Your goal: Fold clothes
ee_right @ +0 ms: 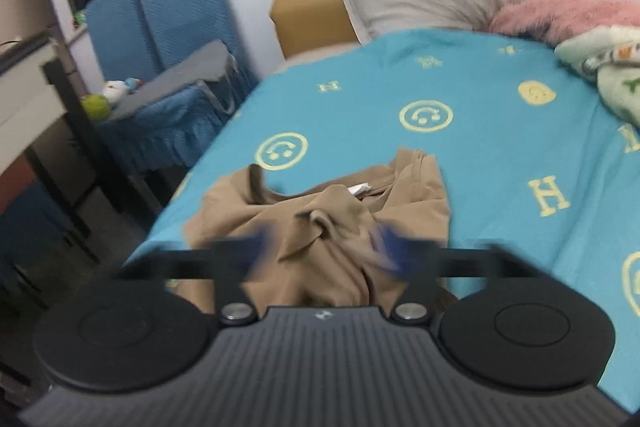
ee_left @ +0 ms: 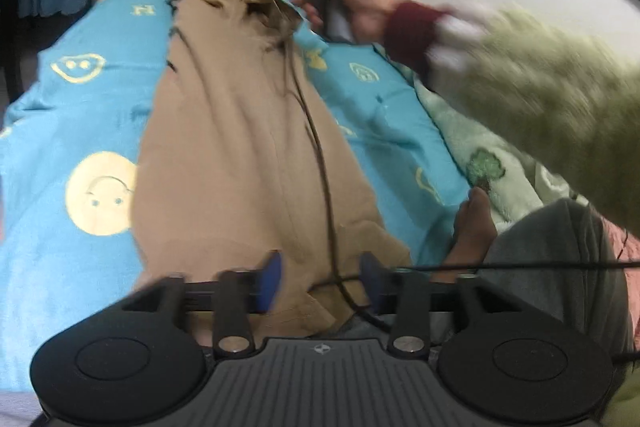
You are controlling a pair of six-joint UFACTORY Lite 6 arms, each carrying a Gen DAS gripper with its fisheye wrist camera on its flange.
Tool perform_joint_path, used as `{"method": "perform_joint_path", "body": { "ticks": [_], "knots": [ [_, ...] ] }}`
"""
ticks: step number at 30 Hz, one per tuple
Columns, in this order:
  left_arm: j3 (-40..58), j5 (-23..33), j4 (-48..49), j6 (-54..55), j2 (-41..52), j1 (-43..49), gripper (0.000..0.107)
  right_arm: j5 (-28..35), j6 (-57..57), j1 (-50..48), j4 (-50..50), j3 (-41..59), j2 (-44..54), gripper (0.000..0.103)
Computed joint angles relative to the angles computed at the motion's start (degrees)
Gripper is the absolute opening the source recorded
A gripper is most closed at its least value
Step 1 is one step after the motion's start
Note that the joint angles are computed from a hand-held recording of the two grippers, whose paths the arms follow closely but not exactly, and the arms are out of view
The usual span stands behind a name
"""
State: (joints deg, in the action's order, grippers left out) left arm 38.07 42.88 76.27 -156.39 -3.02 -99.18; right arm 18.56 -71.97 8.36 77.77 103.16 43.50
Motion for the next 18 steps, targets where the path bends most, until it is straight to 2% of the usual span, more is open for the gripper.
{"method": "perform_joint_path", "body": {
  "ticks": [2, 4, 6, 8, 11, 13, 16, 18],
  "knots": [
    [-1.5, 2.0, -1.4, 0.0, -2.3, -1.5, 0.057, 1.5, -10.1, -1.3, 8.1, -12.0, -10.1, 0.096],
    [-2.1, 6.9, -3.5, 0.5, -4.8, -4.9, 0.061, 2.9, -13.3, -2.8, 11.8, -23.4, -20.7, 0.096],
    [-2.3, 12.7, -5.9, -0.1, -6.5, -8.2, 0.074, 5.3, -10.0, -5.1, 10.3, -33.3, -31.4, 0.096],
    [-3.5, 16.1, -7.2, -1.9, -9.2, -10.0, 0.075, 9.0, 0.5, -8.6, 2.8, -43.3, -43.2, 0.096],
    [-8.2, 16.4, -6.7, -7.7, -14.5, -8.4, 0.077, 19.1, 18.5, -16.5, -11.7, -55.2, -58.7, 0.096],
    [-9.7, 14.4, -7.7, -8.7, -16.2, -4.4, 0.077, 30.0, 27.2, -24.0, -18.4, -62.2, -67.0, 0.096],
    [-12.7, 11.6, -8.1, -13.3, -17.5, 0.7, 0.077, 44.3, 28.2, -36.9, -21.0, -74.0, -76.8, 0.095],
    [-14.5, 8.9, -9.2, -14.9, -18.3, 5.2, 0.077, 47.7, 28.8, -41.9, -23.9, -81.4, -82.9, 0.095]
  ]
}}
